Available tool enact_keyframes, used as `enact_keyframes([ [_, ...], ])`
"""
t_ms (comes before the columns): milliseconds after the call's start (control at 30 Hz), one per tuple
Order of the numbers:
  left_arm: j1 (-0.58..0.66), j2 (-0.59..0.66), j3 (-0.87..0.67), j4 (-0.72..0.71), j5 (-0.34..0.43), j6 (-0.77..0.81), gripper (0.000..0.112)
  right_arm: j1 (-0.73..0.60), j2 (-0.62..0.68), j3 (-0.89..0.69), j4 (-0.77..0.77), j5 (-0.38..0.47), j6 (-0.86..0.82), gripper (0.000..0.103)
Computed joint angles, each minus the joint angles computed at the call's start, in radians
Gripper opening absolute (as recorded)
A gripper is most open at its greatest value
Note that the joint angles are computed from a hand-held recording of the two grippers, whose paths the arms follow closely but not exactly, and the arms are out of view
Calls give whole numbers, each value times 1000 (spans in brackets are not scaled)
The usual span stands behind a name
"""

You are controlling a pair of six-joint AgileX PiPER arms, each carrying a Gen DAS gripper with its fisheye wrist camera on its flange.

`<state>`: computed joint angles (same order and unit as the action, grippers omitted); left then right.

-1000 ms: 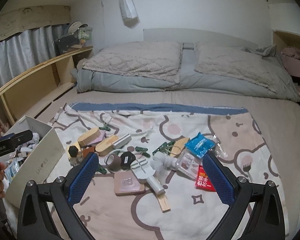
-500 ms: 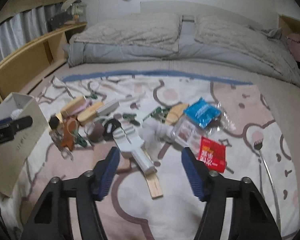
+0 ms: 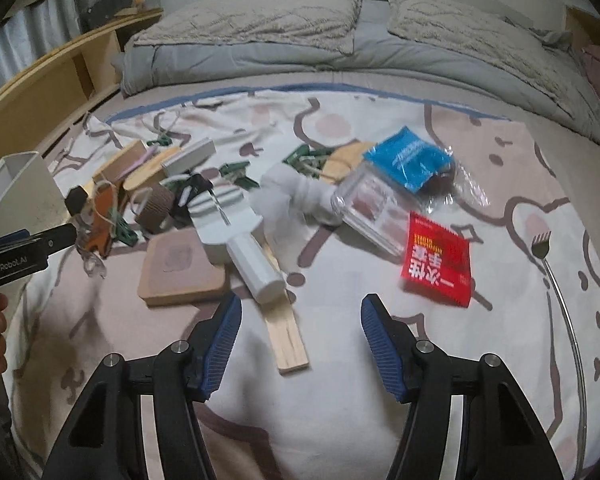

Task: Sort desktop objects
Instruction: 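Lower the left tool onto the clear scissors while the right tool approaches the wooden stick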

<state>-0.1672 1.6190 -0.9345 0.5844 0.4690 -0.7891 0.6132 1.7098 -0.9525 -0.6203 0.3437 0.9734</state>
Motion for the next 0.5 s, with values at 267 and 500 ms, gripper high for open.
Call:
enact_keyframes([
  [267,20,75,-10,-1,-43,-30,103,24,48,42,-260,-28,230,63],
  [500,51,145,-24,-5,-90,-25,103,24,76,69,-416,-62,388,63],
])
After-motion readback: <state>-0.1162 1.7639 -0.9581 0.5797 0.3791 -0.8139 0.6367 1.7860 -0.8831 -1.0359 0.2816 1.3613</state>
